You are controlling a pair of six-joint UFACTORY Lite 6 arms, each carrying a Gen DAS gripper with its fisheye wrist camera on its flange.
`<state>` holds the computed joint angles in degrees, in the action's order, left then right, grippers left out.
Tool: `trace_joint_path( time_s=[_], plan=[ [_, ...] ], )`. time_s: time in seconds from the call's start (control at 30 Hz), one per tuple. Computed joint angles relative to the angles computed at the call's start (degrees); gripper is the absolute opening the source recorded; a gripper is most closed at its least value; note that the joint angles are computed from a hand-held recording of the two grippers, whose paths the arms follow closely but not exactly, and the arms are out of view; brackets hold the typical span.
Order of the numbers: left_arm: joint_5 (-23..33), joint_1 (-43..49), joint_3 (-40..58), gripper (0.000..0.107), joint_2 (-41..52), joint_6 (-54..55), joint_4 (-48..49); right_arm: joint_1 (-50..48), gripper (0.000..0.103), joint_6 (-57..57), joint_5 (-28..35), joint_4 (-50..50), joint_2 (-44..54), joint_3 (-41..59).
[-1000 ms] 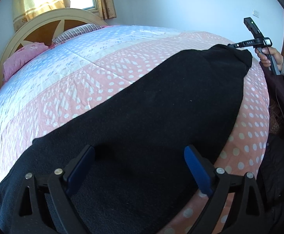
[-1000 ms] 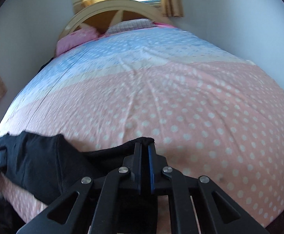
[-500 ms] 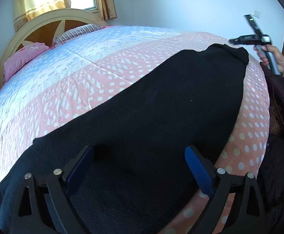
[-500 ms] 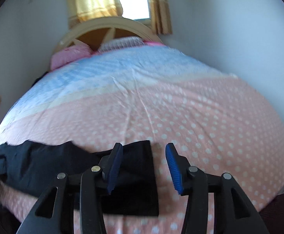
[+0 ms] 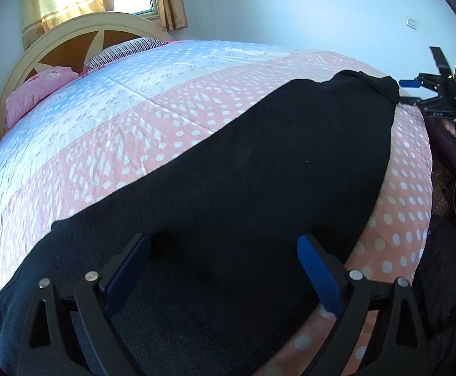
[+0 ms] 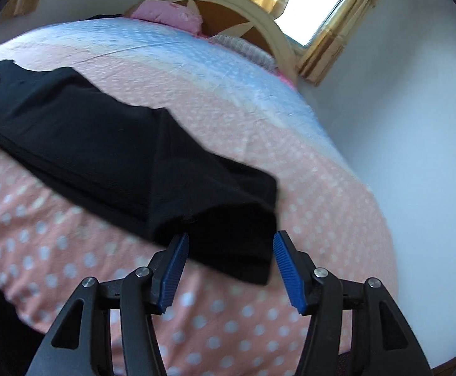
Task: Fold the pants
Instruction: 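Open the right gripper and lift it away from the pants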
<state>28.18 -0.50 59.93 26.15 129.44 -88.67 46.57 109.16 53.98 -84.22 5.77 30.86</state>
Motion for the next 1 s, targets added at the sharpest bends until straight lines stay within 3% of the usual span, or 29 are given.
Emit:
trace_joint_path(
  time_s=[0.1, 0.2, 0.27, 0.3, 0.33, 0.43, 0.5, 0.57, 0.6, 0.7, 0.77, 0.83, 0.93, 1.0],
  plan=[
    [0.0, -0.1, 0.3, 0.098, 0.3, -0.5, 0.3, -1.4, 0.058, -2.8, 1.3, -1.8, 1.2, 0.8],
    [0.3, -0.1, 1.1, 0.098, 0.8, -2.3, 1.8, -5.6, 0.058, -4.4, -4.5, -5.7, -1.5, -0.2],
    [0.1, -0.3, 1.2, 0.098, 1.0, -2.3, 1.4, -12.5, 0.038, -4.5, -15.5, -6.3, -7.4, -1.1],
    [0.1, -0.3, 1.3, 0.098, 1.0, -2.2, 1.4, -15.8, 0.014, -3.7, -20.2, -6.4, -9.9, -1.3],
    [0.0, -0.3, 1.2, 0.098, 1.0, -2.0, 1.2, -20.1, 0.009, -2.8, -25.0, -6.5, -13.1, -1.9],
    [0.0, -0.4, 1.2, 0.098, 1.0, -2.0, 1.2, -31.4, 0.009, -0.5, -32.4, -6.4, -17.6, -2.6],
    [0.1, -0.4, 1.2, 0.098, 1.0, -2.1, 1.3, -36.6, 0.01, 2.9, -28.3, -6.8, -15.6, -2.0],
    [0.1, -0.4, 1.5, 0.098, 1.3, -2.7, 1.8, -42.4, 0.025, 8.8, -30.2, -11.8, -16.5, -3.6],
    [0.1, -0.4, 1.6, 0.098, 1.3, -2.8, 1.8, -45.2, 0.047, 10.8, -32.7, -12.8, -17.9, -4.7],
    [-0.3, -0.6, 1.1, 0.099, 1.1, -1.6, 0.6, -49.2, 0.05, 21.2, -40.5, -22.5, -25.0, -9.9],
    [-0.2, -0.7, 1.2, 0.099, 1.2, -2.0, 0.9, -45.1, 0.05, 21.3, -40.9, -22.5, -32.3, -14.6],
    [-0.1, -0.6, 1.8, 0.099, 1.6, -3.5, 2.1, -33.6, 0.05, 12.3, -35.5, -13.1, -37.9, -18.1],
    [-0.3, -0.8, 2.0, 0.1, 1.7, -4.0, 2.3, -16.0, 0.05, 0.9, -25.3, -2.0, -32.6, -15.5],
    [-0.5, -1.0, 1.7, 0.1, 1.4, -3.5, 1.8, -8.7, 0.05, 0.5, -26.3, 0.4, -28.0, -12.4]
  ],
)
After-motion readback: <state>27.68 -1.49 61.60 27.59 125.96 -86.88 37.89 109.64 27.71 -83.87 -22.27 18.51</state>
